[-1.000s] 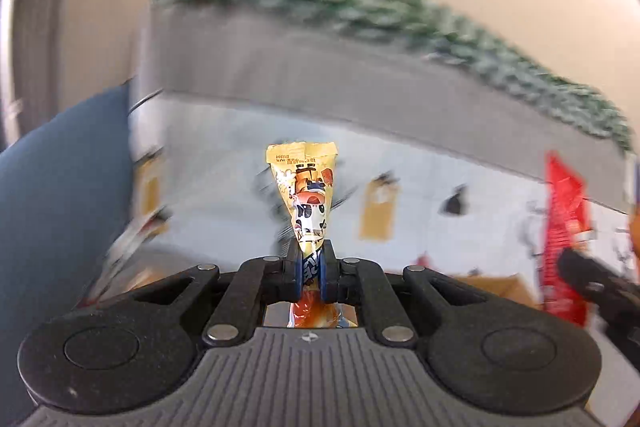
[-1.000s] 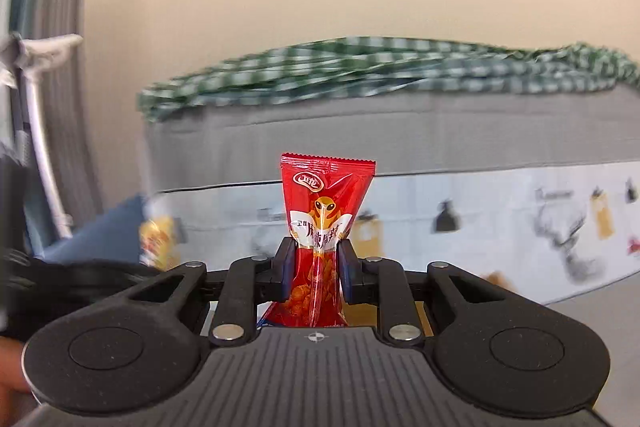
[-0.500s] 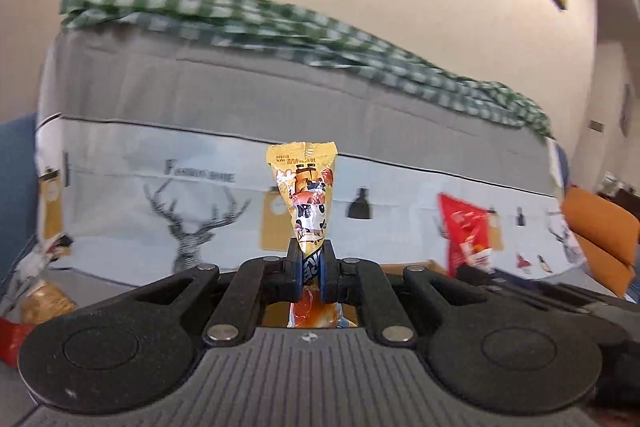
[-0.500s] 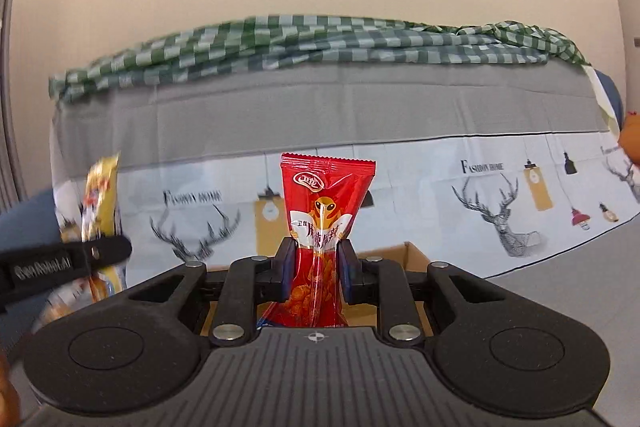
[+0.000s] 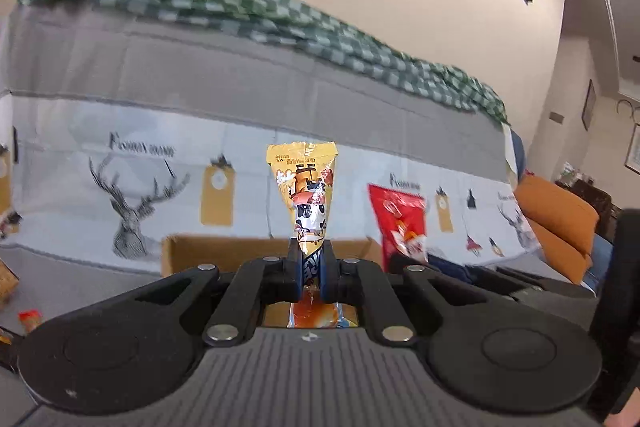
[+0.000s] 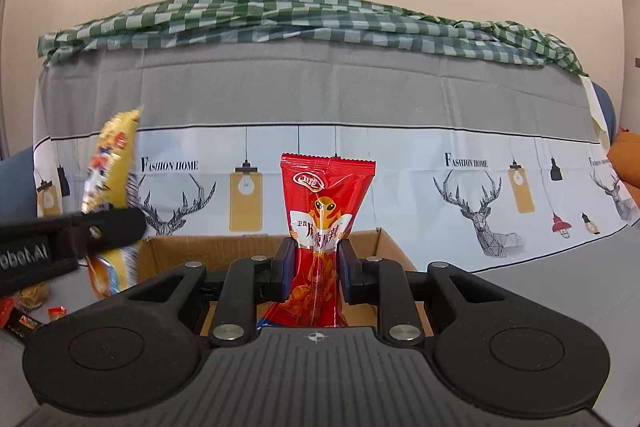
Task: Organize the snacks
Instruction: 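Carry the yellow snack pack and red spicy-strip bag over the cardboard box, then open both grippers to drop the two snacks into the box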
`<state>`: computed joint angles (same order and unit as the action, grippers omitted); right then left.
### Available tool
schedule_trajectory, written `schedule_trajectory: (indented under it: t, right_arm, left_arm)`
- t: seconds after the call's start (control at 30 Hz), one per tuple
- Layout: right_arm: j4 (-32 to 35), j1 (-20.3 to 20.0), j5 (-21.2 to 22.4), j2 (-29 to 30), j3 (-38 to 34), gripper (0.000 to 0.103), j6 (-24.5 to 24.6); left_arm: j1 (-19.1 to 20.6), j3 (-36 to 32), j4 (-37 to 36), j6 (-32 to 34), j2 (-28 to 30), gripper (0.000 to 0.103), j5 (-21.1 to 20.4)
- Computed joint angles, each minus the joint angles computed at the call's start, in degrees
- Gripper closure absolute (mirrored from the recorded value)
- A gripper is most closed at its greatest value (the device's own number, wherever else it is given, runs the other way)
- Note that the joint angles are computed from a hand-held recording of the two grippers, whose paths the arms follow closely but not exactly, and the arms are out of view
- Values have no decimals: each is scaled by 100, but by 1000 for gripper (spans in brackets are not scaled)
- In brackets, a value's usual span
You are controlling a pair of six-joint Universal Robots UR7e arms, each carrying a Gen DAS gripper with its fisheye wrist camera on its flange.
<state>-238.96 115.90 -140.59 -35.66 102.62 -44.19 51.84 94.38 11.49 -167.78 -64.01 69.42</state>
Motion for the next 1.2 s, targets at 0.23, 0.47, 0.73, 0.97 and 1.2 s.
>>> schedule_trajectory:
  t: [0.23, 0.47, 0.73, 0.97, 1.2]
  right_arm:
    - [343, -1, -217, -4, -15, 79, 118]
    - [360, -1, -224, 3, -2, 78, 179]
    - [396, -5, -201, 4, 4, 78, 259]
    - [387, -19, -194, 1, 16, 78, 274]
    - [374, -19, -194, 9, 18, 78, 270]
  left_arm:
    - [24, -88, 179, -36, 140, 96, -8]
    - [50, -104, 206, -16, 168, 96, 101]
    - [92, -105, 188, -41, 176, 96, 209]
    - [104, -99, 177, -49, 173, 96, 228]
    - [112, -101, 170, -61, 178, 96, 221]
